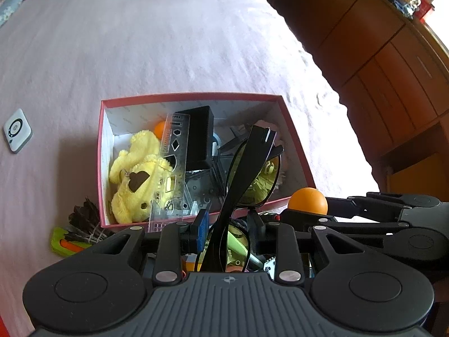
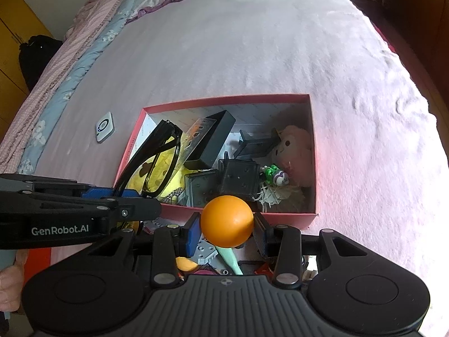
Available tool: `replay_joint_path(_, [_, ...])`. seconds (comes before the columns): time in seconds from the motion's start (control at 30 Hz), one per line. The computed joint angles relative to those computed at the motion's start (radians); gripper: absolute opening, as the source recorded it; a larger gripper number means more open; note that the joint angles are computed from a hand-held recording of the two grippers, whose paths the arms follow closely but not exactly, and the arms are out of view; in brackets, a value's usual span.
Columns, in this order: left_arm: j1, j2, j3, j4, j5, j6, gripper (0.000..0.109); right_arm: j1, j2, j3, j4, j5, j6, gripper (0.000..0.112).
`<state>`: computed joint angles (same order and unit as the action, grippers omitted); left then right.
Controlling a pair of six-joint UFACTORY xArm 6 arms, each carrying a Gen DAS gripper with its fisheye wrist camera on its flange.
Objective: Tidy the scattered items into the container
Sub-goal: 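Lower the glasses and orange ball into the pink box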
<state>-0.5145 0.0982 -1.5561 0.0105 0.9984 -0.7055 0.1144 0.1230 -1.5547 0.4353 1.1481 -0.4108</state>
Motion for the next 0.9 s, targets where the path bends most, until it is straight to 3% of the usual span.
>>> replay_joint_path(0.9, [0.031, 0.098, -0.117, 0.028, 0.020, 0.042, 0.030, 0.014, 0.102, -0.108, -0.005, -0.018, 0.043, 0.043])
